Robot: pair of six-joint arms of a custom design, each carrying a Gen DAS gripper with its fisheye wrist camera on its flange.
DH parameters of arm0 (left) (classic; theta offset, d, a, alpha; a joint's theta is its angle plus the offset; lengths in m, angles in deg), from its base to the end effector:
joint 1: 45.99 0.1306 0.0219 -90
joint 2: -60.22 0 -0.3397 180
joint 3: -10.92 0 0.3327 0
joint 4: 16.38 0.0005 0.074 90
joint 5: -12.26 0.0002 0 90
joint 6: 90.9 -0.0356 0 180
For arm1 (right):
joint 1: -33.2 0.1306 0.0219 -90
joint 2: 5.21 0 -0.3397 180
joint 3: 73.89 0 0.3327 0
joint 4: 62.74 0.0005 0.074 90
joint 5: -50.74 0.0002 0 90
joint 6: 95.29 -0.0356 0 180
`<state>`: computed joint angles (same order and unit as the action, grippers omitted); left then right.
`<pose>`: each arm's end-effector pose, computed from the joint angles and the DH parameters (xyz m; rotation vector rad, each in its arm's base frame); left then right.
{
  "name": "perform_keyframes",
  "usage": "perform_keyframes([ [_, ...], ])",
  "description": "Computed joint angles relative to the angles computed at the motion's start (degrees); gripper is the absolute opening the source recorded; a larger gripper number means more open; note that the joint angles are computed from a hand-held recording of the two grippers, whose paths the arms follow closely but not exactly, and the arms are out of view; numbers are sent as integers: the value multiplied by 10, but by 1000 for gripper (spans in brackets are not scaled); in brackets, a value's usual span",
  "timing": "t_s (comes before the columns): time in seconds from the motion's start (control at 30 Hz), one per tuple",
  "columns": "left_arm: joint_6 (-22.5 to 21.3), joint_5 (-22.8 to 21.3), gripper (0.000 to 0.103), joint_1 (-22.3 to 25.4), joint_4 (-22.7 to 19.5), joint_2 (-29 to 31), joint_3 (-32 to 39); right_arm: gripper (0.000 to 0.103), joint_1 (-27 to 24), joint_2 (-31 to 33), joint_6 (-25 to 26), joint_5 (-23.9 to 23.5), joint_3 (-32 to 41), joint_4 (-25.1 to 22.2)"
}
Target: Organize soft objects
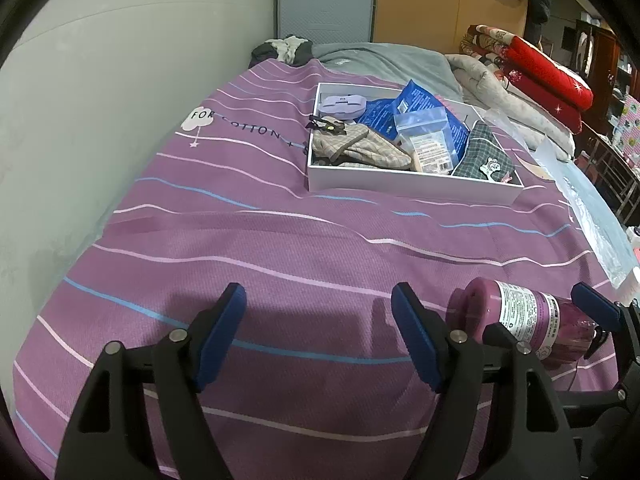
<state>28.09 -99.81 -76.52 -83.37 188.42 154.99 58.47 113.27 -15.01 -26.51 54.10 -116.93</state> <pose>0.5397 -0.3034 0.4051 -0.1313 2.3731 -0.0140 0.5364 0.2440 0.4076 -0.2070 2.3177 0.0440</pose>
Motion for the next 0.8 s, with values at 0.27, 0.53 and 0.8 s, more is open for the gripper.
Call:
perform_keyframes([
  [0.27,-3,-1,73,-1,0,0,0,103,0,0,0,0,0,0],
  [0.53,0,-1,73,0,-4,1,1,103,0,1,0,0,1,-1],
  [0.8,-1,1,73,1,-4,0,0,103,0,1,1,0,1,-1],
])
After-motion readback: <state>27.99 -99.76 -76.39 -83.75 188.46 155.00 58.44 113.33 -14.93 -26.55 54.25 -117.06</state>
